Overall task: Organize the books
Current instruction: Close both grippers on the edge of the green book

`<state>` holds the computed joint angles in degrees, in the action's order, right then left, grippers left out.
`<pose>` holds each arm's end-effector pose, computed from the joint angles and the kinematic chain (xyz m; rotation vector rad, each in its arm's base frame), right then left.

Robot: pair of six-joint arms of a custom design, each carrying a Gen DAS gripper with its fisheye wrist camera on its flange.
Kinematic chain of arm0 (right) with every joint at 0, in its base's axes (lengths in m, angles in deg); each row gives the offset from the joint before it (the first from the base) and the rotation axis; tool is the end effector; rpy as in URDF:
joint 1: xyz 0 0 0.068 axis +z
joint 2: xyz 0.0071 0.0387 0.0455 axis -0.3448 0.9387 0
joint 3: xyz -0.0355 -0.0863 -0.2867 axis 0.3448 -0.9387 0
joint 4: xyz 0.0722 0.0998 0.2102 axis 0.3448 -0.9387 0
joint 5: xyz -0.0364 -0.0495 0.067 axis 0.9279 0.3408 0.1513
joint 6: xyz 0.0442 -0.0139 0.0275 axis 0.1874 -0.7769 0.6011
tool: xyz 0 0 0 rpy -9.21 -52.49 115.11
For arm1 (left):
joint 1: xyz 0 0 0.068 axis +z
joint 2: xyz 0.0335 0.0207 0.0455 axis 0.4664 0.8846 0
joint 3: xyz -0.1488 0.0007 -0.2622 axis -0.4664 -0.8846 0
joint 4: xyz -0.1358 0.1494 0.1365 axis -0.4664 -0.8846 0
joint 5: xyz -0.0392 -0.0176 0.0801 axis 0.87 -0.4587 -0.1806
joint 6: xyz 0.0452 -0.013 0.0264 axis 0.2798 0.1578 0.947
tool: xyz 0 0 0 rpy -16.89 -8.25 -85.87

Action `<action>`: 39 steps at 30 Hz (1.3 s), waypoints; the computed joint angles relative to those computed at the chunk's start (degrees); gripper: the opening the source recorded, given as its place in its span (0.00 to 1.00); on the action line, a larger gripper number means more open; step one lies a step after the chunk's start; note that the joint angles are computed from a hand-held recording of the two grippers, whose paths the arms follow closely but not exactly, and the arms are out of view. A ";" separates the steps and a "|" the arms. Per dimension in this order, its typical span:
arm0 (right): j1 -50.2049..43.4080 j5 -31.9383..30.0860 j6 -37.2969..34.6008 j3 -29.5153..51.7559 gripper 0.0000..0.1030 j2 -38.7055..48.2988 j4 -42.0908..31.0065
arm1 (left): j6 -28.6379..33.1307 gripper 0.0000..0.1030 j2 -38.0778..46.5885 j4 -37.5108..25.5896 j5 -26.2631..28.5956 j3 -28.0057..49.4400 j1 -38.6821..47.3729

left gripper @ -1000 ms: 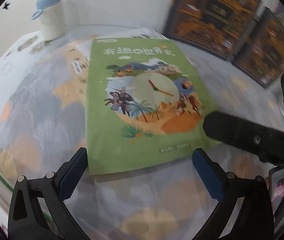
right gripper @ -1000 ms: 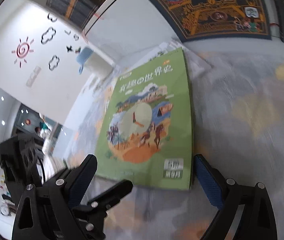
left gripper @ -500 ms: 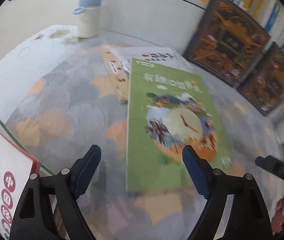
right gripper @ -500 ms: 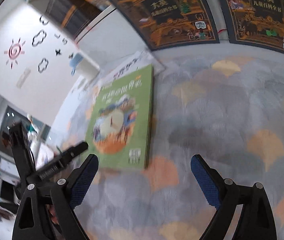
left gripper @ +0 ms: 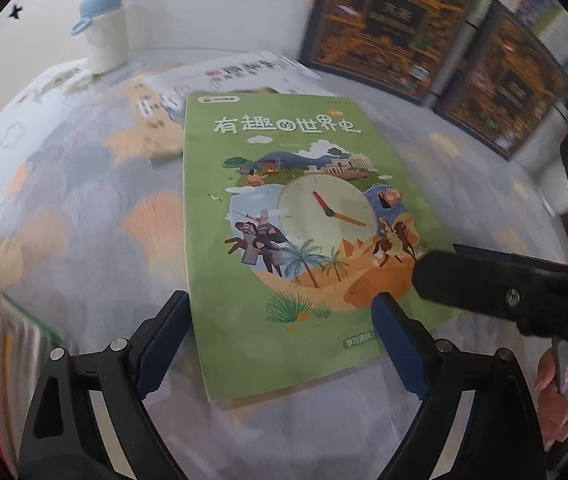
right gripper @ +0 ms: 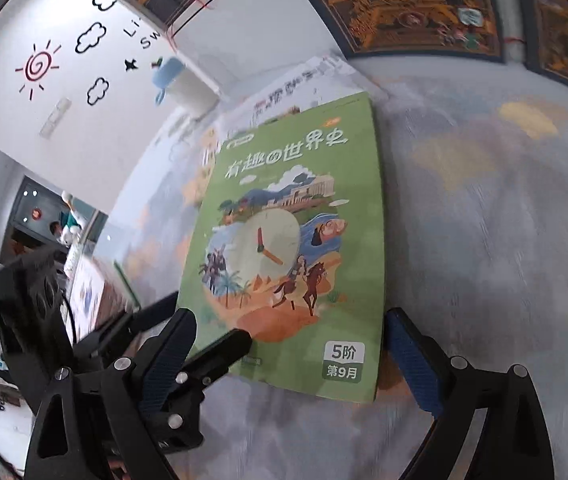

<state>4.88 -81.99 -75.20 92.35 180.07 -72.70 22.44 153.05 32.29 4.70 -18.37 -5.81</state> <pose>0.3073 0.1629 0.2139 -0.5095 2.6538 0.8835 0.2387 -0.1504 0.2064 -0.1738 2.5888 -0.2129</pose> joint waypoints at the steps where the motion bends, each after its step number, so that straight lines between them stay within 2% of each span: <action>1: 0.01 -0.08 -0.15 -2.24 0.92 -1.91 -0.41 | -0.51 0.86 -1.31 0.67 0.16 -1.38 -1.12; 5: 0.41 -1.17 1.85 -16.45 0.92 -12.97 3.59 | -3.55 0.86 -5.53 -0.12 -3.32 -5.68 -9.83; 9: 2.62 1.19 6.05 -28.49 0.92 -26.20 5.39 | -7.47 0.86 -11.39 -1.83 -4.43 -9.79 -19.85; 12: 5.64 1.85 8.86 -34.60 0.92 -37.40 0.73 | -12.50 0.75 -18.89 -4.07 -4.62 -13.90 -27.89; 14: 7.72 0.69 8.23 -37.67 0.92 -44.68 -3.58 | -13.53 0.63 -25.30 -5.33 -2.70 -17.41 -30.66; 17: 3.05 -4.49 3.22 -40.29 0.86 -51.11 -9.50 | -13.26 0.50 -32.57 -5.12 4.33 -21.17 -25.82; 18: 0.18 -6.04 1.26 -40.40 0.79 -50.59 -10.08 | -11.32 0.48 -33.05 -4.34 7.69 -21.82 -21.75; 19: -3.43 -8.50 -0.77 -40.50 0.77 -48.87 -9.88 | -10.66 0.42 -32.98 -3.73 8.93 -22.17 -19.77; 21: -11.38 -16.03 -6.14 -41.22 0.77 -43.72 -7.88 | -9.00 0.38 -32.07 -2.30 11.12 -22.43 -15.84; 23: -14.67 -20.59 -8.29 -41.54 0.77 -38.12 -2.59 | -8.61 0.32 -30.86 -1.08 10.03 -22.53 -15.69; 25: -13.83 -21.30 -5.94 -40.83 0.77 -35.90 0.38 | -8.02 0.30 -29.57 0.66 9.66 -22.71 -15.06; 30: -13.49 -20.57 -6.37 -37.73 0.75 -30.64 2.51 | -4.93 0.30 -27.05 4.50 15.08 -22.74 -7.78; 32: -14.22 -19.69 -6.76 -37.63 0.66 -30.33 2.69 | -3.56 0.30 -26.21 7.54 17.95 -23.66 -4.57; 34: -16.02 -18.83 -7.86 -38.16 0.42 -29.86 3.38 | -2.37 0.29 -25.18 12.27 21.37 -25.42 -1.00; 35: -17.82 -19.67 -8.99 -38.55 0.35 -29.18 3.54 | -2.18 0.28 -24.62 13.10 22.03 -25.52 -0.21; 36: -20.55 -21.29 -10.63 -38.79 0.21 -27.49 3.69 | -2.08 0.28 -24.05 12.87 20.94 -24.99 -0.88; 37: -23.59 -23.42 -12.09 -39.24 0.14 -24.76 4.69 | -1.92 0.28 -23.51 12.44 19.27 -24.26 -2.05; 39: -25.78 -26.21 -14.09 -39.34 0.12 -23.11 4.48 | -1.84 0.30 -21.83 10.74 10.61 -22.25 -8.30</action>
<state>-20.89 -108.21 -89.29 53.02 156.96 -68.21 20.60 131.23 43.04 15.31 -40.62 -14.10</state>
